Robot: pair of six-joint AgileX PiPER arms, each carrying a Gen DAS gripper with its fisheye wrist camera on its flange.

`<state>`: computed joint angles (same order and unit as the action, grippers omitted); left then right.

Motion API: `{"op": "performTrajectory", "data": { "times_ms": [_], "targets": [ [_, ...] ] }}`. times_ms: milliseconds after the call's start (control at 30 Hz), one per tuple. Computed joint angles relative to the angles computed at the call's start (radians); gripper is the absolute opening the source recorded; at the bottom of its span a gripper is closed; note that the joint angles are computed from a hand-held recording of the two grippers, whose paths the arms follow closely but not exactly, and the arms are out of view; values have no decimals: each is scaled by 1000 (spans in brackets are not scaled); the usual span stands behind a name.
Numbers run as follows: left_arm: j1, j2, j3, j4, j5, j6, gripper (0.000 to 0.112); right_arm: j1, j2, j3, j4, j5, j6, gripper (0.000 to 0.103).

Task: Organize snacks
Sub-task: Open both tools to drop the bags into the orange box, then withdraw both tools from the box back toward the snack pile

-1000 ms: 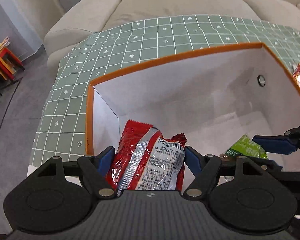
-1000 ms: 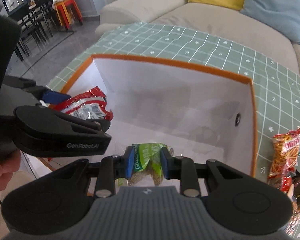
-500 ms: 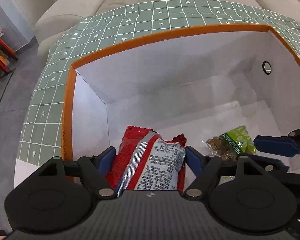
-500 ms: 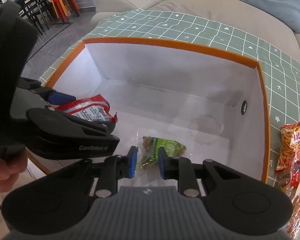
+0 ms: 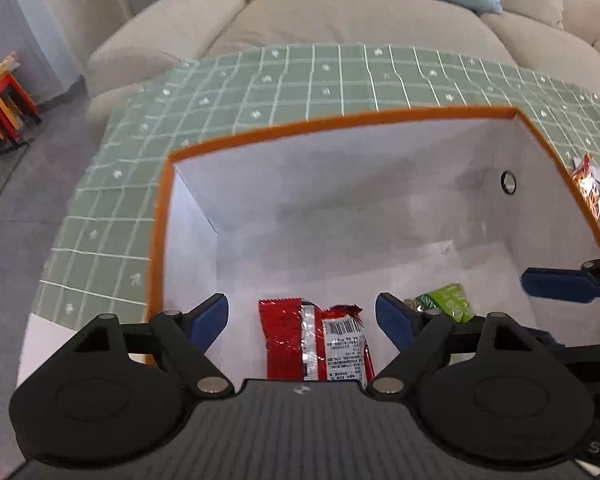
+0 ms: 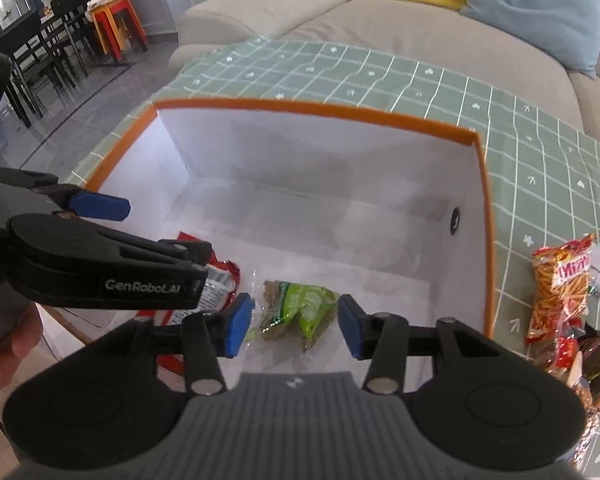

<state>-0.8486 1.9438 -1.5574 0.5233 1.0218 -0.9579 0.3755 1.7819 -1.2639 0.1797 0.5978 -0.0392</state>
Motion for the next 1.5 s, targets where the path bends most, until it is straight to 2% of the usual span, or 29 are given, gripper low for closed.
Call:
{"op": "performTrajectory", "data": {
  "times_ms": [200, 367, 467, 600, 800, 900, 1100, 1233, 1333, 1500],
  "targets": [
    [-95, -59, 26, 151, 46, -149, 98, -9, -134, 105, -29, -78, 2, 65],
    [-176, -108, 54, 239, 44, -263, 96, -23, -283, 227, -116, -144, 74, 71],
    [-219, -127, 65, 265, 37, -325, 94, -35, -375, 297, -188, -166, 139, 79],
    [-276, -140, 77, 302, 40, -414, 93, -64, -500, 380, -258, -163, 217, 82],
    [-370, -130, 65, 359, 42, -495, 93, -159, -668, 488, -258, -132, 215, 83],
    [-410, -112, 49, 382, 2, -515, 93, -244, -752, 550, -205, -112, 138, 83],
    [-456, -16, -38, 336, -103, -461, 91, -536, -861, 672, 76, -76, -254, 83],
    [-472, 75, -118, 263, -149, -365, 89, -705, -857, 737, 197, -72, -459, 82],
    [-471, 130, -163, 210, -170, -306, 86, -765, -841, 781, 218, -94, -514, 81],
    [-468, 211, -241, 179, -158, -244, 86, -845, -809, 808, 325, -95, -655, 80]
  ]
}}
